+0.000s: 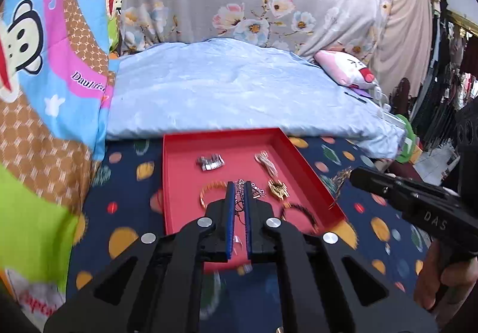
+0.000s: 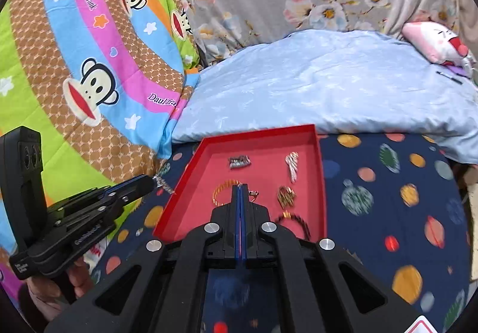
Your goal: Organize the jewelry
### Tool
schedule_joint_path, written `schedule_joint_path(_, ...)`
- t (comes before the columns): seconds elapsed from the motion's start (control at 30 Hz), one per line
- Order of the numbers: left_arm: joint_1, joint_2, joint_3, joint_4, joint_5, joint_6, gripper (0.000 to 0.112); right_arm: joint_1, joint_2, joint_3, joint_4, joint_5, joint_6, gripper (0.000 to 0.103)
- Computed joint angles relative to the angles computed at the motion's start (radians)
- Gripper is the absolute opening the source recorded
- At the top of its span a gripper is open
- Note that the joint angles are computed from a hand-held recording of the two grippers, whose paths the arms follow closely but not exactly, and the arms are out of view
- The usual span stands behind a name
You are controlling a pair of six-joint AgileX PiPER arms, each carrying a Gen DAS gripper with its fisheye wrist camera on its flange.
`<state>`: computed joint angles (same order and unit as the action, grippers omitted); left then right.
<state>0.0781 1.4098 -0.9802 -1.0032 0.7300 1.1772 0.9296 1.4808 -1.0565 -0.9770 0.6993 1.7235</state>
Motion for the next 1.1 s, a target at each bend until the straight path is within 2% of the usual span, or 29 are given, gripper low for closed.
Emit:
schedule_joint_path(0.1, -0.062, 0.109, -0.089, 0.032, -0.074, -0.056, 0.005, -0.104, 0.068, -0.044, 0.048, -0.102, -0.089, 0.0)
schedule_joint_path(0.23, -0.092, 0.249, -0.207, 0.072, -0.092, -0.124, 0.005, -0.197, 0.165, -0.106, 0.131, -0.196, -0.209, 0.0)
schedule_joint_path(0.4, -0.117, 0.364, -0.291, 0.127, -0.126, -0.177, 0.005, -0.258, 0.265, -0.172, 0.219, -0.249, -0.326, 0.0)
schedule_joint_path(0.53, -0.128, 0.415, -0.329, 0.174, -0.145, -0.227, 0.005, -0.278, 0.313, -0.206, 0.268, -0.256, -0.398, 0.0)
schedule_joint_path(0.57, -0.131, 0.421, -0.333, 0.189, -0.153, -0.251, 0.01, -0.279, 0.318, -0.207, 0.263, -0.26, -0.4, 0.001)
schedule_joint_path(0.63, -0.128, 0.425, -0.343, 0.213, -0.154, -0.297, 0.031, -0.265, 0.315, -0.205, 0.19, -0.235, -0.324, 0.009)
schedule_joint_path(0.67, -0.126, 0.417, -0.337, 0.211, -0.162, -0.306, 0.048, -0.255, 0.302, -0.197, 0.155, -0.22, -0.288, 0.012)
schedule_joint_path(0.7, -0.119, 0.394, -0.314, 0.191, -0.18, -0.294, 0.052, -0.246, 0.287, -0.186, 0.118, -0.207, -0.248, 0.018)
schedule_joint_path(0.73, -0.116, 0.379, -0.304, 0.185, -0.184, -0.286, 0.052, -0.238, 0.269, -0.174, 0.084, -0.193, -0.209, 0.023)
schedule_joint_path(0.87, -0.073, 0.297, -0.254, 0.155, -0.148, -0.24, 0.052, -0.19, 0.174, -0.116, 0.038, -0.136, -0.141, 0.023)
schedule_joint_path(1.0, -0.026, 0.152, -0.132, 0.136, -0.143, -0.146, 0.052, -0.076, 0.054, -0.027, 0.016, -0.026, -0.059, 0.023)
schedule_joint_path(1.1, 0.03, 0.053, -0.046, 0.122, -0.082, -0.086, 0.052, 0.025, -0.003, 0.018, 0.016, 0.078, 0.001, 0.023)
